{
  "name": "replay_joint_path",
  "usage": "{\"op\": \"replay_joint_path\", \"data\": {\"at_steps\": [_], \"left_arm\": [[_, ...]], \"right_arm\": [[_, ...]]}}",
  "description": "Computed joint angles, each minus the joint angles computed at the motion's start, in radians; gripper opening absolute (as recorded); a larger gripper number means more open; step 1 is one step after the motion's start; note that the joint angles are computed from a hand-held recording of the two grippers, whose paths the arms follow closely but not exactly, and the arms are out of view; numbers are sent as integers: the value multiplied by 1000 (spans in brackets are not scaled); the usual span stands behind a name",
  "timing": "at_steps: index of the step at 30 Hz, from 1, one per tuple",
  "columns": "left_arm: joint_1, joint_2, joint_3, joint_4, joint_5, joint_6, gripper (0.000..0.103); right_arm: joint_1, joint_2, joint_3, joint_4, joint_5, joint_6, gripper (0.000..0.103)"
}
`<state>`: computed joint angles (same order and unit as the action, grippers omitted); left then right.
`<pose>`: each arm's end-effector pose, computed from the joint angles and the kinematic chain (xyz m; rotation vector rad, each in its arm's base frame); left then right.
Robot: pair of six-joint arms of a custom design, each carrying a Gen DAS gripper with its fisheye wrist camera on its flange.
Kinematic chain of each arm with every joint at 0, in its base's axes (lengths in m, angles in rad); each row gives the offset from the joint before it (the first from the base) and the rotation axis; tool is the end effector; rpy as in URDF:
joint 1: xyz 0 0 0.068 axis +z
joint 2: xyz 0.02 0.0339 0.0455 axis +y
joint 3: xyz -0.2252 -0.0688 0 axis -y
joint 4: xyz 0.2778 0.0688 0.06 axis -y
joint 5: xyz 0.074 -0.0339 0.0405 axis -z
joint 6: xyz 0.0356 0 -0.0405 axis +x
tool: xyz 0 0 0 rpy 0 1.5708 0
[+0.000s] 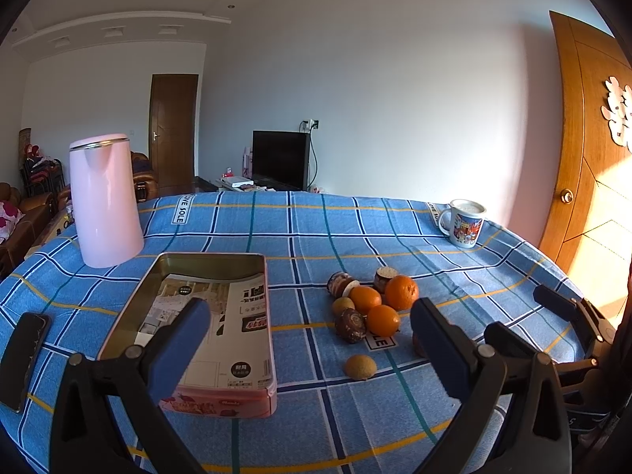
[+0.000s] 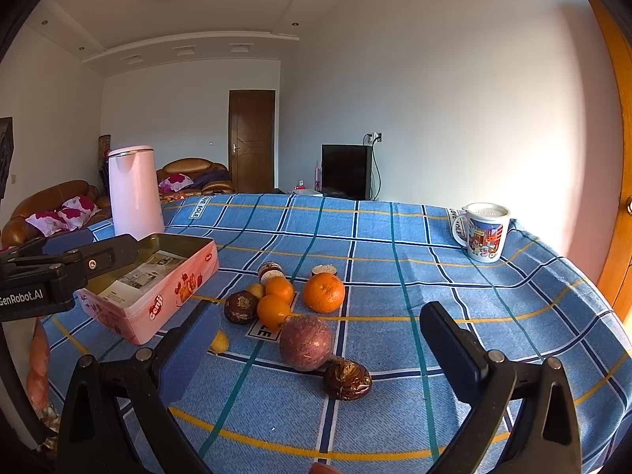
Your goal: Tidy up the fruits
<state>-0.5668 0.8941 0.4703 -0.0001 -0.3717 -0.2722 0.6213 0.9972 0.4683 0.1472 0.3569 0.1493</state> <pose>0.2217 -0.1258 0.1854 0.0521 1.9677 -0.1785 0.2248 0.1456 0.1743 -0.2209 1.9182 0.1667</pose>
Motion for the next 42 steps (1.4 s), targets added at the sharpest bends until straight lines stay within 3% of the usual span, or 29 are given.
{"op": "replay_joint_path", "data": {"at_steps": [21,29,33,36,38,42], "left_arm": [[-10,47,12,12,-2,2,103],[-46,164,38,55,7,10,103],[-70,247,70,74,12,26,103],[-81,289,89,84,15,37,103],[-83,315,101,87,23,41,102],[-74,397,155,73,79,47,93]], "right_arm": [[-28,7,-15,5,-20,10,102],[-75,12,-57,17,-36,11,102],[-135,41,-68,21,-108,30,102],[-158,95,-44,14,-150,22,95],[-167,129,-27,8,-177,13,84],[-172,189,7,-5,-195,-2,82]]}}
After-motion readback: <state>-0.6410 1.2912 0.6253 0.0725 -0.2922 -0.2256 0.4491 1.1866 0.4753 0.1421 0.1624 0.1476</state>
